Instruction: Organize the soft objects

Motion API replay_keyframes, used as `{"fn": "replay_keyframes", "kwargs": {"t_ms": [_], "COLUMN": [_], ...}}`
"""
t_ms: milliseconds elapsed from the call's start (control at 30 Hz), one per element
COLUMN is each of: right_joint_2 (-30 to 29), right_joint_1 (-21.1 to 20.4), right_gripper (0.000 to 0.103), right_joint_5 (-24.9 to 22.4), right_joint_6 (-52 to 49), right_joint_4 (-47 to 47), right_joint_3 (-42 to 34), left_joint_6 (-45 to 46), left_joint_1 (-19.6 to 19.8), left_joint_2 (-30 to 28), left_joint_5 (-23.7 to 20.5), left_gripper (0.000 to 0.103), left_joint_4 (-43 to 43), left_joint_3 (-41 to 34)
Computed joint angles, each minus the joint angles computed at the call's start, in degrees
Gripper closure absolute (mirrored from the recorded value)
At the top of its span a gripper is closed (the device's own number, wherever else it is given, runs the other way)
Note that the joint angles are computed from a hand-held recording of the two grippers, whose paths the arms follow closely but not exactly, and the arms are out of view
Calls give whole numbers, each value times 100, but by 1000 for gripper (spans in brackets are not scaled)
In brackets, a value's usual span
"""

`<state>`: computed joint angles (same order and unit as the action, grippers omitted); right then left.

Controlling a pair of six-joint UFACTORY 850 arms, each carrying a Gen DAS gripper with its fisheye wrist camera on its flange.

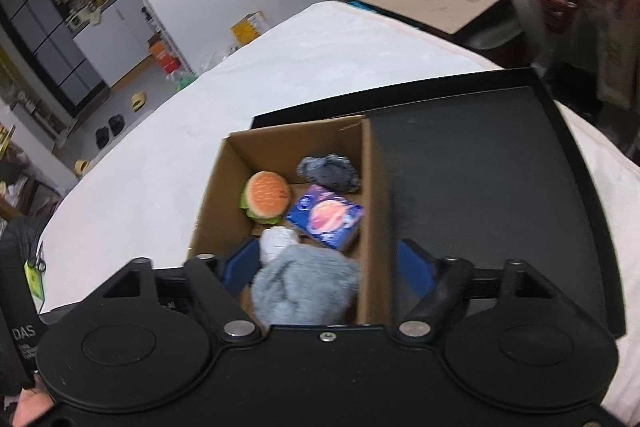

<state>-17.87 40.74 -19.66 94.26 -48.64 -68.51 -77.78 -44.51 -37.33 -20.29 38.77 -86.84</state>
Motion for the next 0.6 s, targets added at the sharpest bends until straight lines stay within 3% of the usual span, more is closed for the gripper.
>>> {"fn": "replay_keyframes", "kwargs": {"t_ms": [167,367,600], "right_joint_2": [309,629,920], "right_joint_1": [-53,-98,-102], "right_gripper": [16,0,0], "right_joint_5": [54,131,-21], "right_joint_6": [497,1014,957], "right_joint_4": [-341,-743,-596], "right_joint_3": [367,684,840], "left_joint_6": [188,314,173], "left_joint_1": [-123,-278,-515], "left_joint_2": [9,158,400], "left_joint_5": [-340,-758,-1257], "left_gripper": [50,34,17], "left_joint_4": [-138,-172,153], "left_joint_3": [-120,-186,-271]}}
